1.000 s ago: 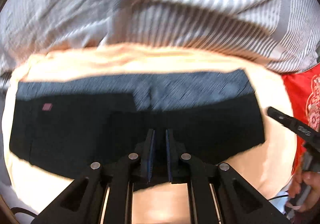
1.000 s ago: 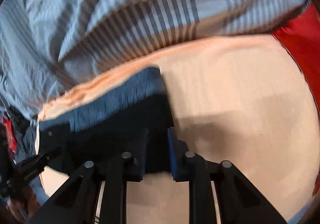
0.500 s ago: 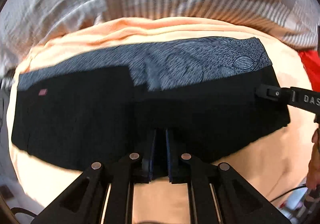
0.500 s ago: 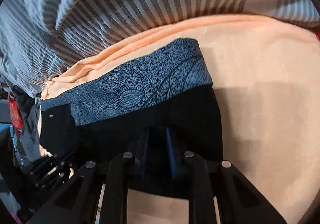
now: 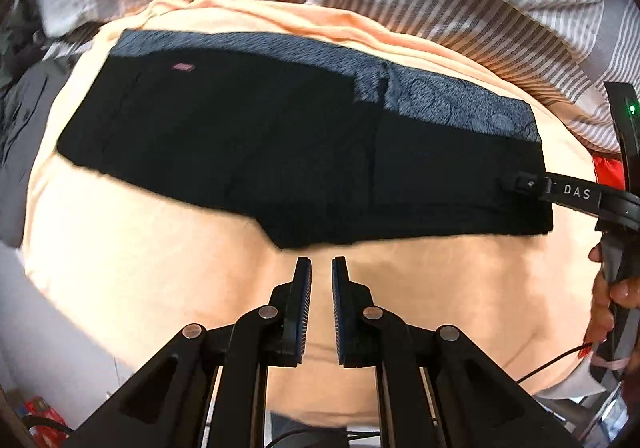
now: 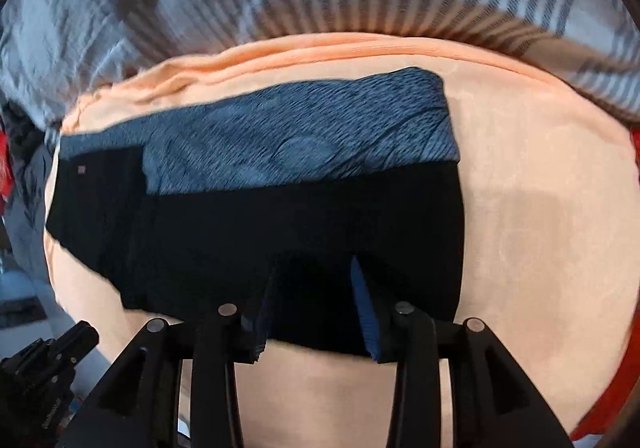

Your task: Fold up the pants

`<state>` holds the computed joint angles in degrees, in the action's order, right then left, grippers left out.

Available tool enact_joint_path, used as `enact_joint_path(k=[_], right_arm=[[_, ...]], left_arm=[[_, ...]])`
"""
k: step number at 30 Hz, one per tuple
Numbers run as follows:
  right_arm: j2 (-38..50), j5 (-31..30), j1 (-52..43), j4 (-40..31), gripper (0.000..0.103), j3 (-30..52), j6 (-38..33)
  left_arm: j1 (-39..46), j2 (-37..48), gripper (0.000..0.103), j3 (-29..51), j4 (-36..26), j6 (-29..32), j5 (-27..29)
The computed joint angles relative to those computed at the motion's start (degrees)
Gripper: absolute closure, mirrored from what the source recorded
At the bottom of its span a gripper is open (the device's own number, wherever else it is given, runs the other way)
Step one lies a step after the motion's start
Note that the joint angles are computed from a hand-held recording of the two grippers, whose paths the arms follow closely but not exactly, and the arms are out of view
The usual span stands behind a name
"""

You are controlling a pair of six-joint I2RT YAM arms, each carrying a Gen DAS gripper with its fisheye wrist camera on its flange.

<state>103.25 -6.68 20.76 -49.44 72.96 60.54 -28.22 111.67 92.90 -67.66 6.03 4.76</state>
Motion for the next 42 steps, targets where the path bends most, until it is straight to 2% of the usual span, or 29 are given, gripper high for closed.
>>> enact_joint_path(k=[1,2,3,6,8,13,16,24,30,42], right_arm=[[0.0,-0.7,0.4,-1.0,0.058,0.9,0.2],[-0.3,-1.8,0.7,-2.1,0.055,1.7,0.8],[-0.5,-2.4,1.0,-2.7,0.054,2.3,1.5],[-2.1,-4.1,2.0,-5.8,0.048,3.7,3.9],[-3.4,-5.4,2.6,-7.7,0.038,4.2,5.4],[-4.6,-7.6,3.8,-13.3,0.024,7.7,5.1],[-3.9,-7.7,3.7,-15.7,0.023,10.9,3.4],[-3.9,-5.9,2.6,-17.4,0.022,14.1,1.4],[-5.9,-6.2,1.4,-16.7,0.021,12.3,1.5],[-17.8,-5.9,0.3,-12.4,0.021,0.7,5.5]], left_arm=[[-0.4,0.2,0.047,-0.5,0.5,-1.0,0.0],[0.4,-1.2,0.018,-1.3,0.6,-1.7,0.6],[0.6,-1.3,0.016,-1.3,0.9,-2.5,1.2],[2.0,-1.8,0.016,0.9,-2.5,-3.0,1.9],[2.4,-2.0,0.016,2.5,-4.0,-4.6,0.7],[4.0,-1.9,0.016,5.5,-8.5,-6.4,1.9],[4.9,-1.7,0.016,7.1,-11.9,-7.5,2.6],[4.5,-1.9,0.016,11.0,-16.1,-10.0,-1.3],[4.1,-2.2,0.016,13.9,-17.7,-11.3,-3.6],[0.1,-5.4,0.016,13.1,-19.8,-14.6,-6.8]])
